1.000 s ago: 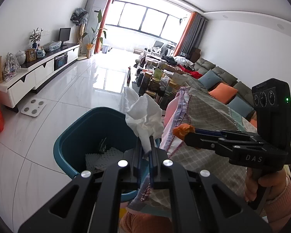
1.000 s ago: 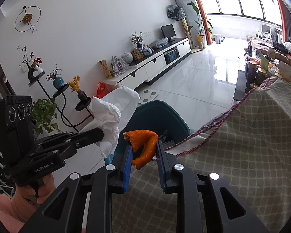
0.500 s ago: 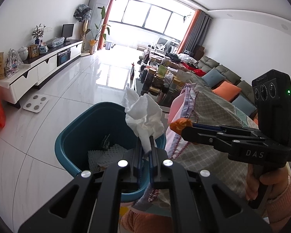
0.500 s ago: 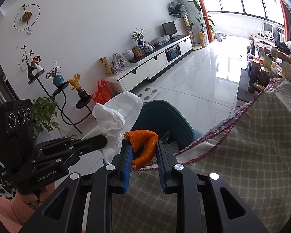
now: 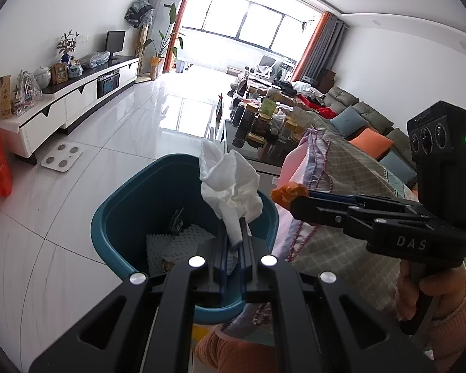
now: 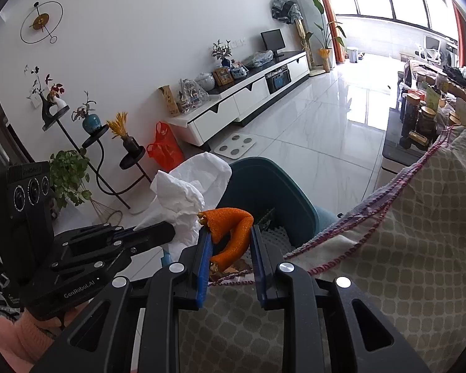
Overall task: Collect trash
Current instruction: 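Carry the tissue and orange peel over the teal bin with both tools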
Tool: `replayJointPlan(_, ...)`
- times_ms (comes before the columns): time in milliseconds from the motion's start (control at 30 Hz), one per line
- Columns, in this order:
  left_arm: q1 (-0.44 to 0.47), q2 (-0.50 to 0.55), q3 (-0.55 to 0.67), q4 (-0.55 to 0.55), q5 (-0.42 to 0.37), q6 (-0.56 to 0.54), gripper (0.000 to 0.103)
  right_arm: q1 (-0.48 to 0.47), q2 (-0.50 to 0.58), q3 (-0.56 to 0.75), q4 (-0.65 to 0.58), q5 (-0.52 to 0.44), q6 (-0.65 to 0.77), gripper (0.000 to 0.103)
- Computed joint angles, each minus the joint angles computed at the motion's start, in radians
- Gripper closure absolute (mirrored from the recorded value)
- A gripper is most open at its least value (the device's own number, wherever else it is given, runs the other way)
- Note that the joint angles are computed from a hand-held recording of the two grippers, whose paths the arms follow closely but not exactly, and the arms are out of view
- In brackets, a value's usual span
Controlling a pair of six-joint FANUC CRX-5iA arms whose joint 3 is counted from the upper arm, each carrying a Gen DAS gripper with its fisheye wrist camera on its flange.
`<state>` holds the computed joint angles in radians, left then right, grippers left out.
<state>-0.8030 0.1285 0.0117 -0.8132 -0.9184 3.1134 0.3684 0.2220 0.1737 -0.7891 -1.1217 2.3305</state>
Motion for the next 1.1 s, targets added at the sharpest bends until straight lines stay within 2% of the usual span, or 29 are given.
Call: replayJointPlan(1100, 0.042, 0.035, -0.006, 0.051, 0.020, 0.002, 0.095, 0.079, 0.057, 0.051, 0.091, 0.003, -0.111, 0.078)
